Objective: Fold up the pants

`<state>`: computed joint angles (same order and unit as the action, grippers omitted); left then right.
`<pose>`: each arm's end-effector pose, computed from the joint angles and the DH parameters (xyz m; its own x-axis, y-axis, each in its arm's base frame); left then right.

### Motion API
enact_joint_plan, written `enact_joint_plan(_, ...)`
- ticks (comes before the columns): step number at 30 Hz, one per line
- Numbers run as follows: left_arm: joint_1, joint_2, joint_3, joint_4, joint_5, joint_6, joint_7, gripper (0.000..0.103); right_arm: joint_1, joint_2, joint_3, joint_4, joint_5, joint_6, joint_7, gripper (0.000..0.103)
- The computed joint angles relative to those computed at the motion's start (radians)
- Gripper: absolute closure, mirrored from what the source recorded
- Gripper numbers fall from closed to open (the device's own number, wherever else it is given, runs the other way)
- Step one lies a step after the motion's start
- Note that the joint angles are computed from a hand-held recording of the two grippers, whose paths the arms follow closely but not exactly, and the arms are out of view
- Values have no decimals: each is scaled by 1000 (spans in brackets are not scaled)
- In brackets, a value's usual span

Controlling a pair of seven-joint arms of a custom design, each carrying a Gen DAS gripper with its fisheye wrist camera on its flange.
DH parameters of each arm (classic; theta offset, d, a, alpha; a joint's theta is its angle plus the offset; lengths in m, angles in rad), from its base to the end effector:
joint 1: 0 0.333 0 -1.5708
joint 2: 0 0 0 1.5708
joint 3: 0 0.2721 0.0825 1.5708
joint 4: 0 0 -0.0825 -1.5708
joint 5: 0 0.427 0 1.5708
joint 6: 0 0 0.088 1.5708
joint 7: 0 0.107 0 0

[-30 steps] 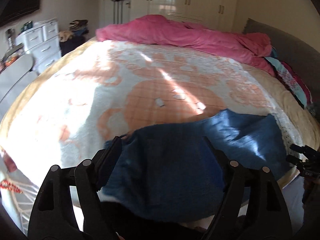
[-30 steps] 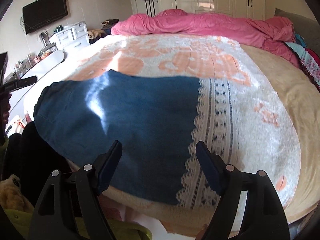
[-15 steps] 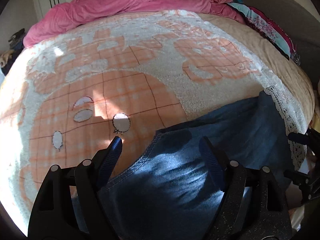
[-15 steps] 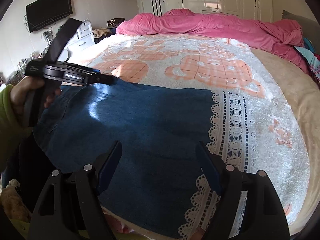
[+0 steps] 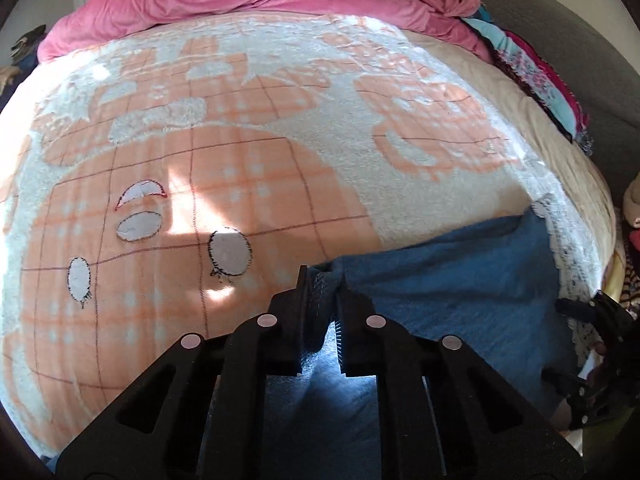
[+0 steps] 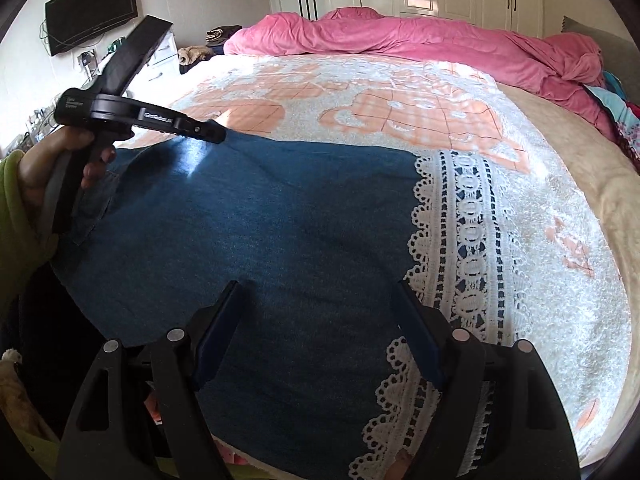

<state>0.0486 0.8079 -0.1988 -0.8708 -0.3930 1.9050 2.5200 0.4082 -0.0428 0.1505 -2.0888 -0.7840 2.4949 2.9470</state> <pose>0.7921 -0.0854 0.4293 -0.8196 -0.5549 0.1427 -0.5382 0.6601 -0.5240 0.5175 0.3289 0.4264 -0.2420 -0.9655 -0.0964 -0.7075 0.2436 -0.6634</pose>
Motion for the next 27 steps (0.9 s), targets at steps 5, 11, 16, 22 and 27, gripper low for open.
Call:
enact_joint_plan(5,16,62,-18,67,-29,-22,-18,94,1,4,-1,6,10,-7,-24,28)
enact_joint_plan(11,116,-114,-55,-168,-177,67,35,73,-56,-131,-15,-86,-50,79,99,28)
enact_joint_plan(16,124,-202,-28,-299,-229,70,97,72,-123,-150,-70,-106,77,69,25,42)
enact_joint_plan(22,76,-188,13,-313,-173,95,81,69,-149,-25,-104,-27,289,115,-205,48)
enact_joint_plan(27,77,-181,6,-322,-179,126,84,69,-151,-5,-93,-41,317,198,-271,77)
